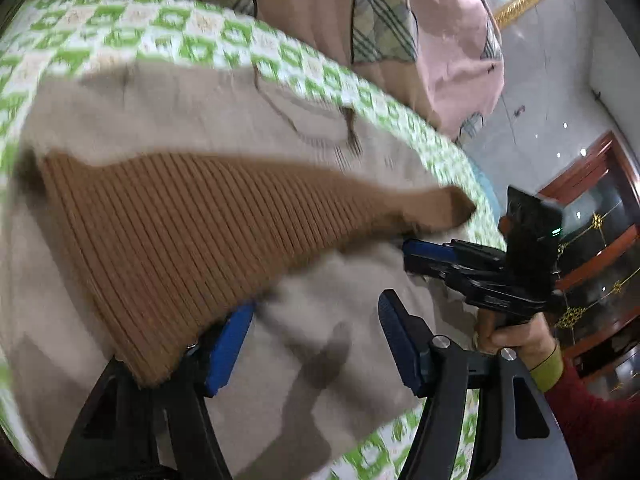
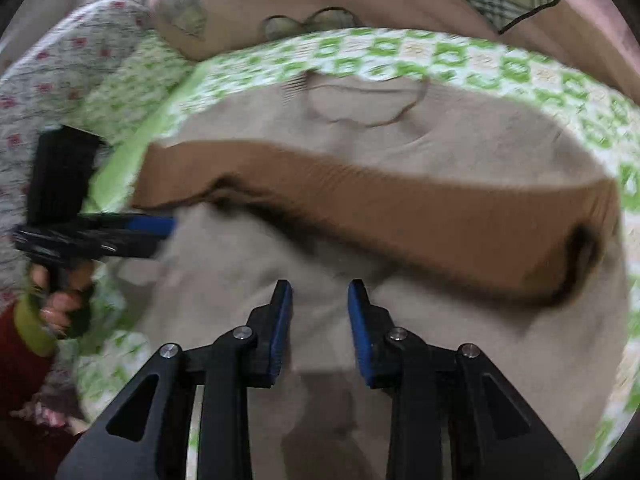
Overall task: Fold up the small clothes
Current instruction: 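Lay the hem near the collar and open both tools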
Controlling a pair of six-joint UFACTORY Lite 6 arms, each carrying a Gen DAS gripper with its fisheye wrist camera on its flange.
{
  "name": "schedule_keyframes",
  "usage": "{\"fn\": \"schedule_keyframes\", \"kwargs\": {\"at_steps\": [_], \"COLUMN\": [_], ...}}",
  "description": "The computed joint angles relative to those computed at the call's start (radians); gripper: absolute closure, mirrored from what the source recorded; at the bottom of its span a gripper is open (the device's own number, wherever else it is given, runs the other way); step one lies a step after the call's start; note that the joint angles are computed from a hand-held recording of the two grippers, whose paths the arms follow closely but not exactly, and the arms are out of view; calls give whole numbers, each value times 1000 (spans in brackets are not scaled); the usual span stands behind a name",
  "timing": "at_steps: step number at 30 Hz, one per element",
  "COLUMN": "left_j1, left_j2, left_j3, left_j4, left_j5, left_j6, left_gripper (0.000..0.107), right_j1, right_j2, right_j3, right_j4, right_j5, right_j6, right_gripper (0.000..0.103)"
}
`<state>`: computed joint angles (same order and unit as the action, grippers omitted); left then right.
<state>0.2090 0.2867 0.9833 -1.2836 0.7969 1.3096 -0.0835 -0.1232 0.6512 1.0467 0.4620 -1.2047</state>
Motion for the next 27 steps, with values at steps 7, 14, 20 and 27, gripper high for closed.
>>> {"fn": "schedule_keyframes", "kwargs": {"at_steps": [7, 14, 20, 27], "left_j1": [167, 310, 468, 726], "left_j2": [201, 81, -285, -726], "left_j3": [308, 128, -333, -748], "left_j4": [-17, -168, -156, 23], "left_j5": [-47, -17, 115, 286], "left_j6": [-169, -84, 57, 30], "left_gripper": [41, 41, 41, 40], "right_j1": [-202, -406, -439, -508], "right_j2": [132, -15, -355, -904], "right_j3": [171, 57, -193, -502], "right_j4": [139, 267, 181, -25], "right_j5": [-128, 2, 149, 406], "right_j6": [3, -106, 0, 281], "right_gripper": [73, 73, 73, 71]}}
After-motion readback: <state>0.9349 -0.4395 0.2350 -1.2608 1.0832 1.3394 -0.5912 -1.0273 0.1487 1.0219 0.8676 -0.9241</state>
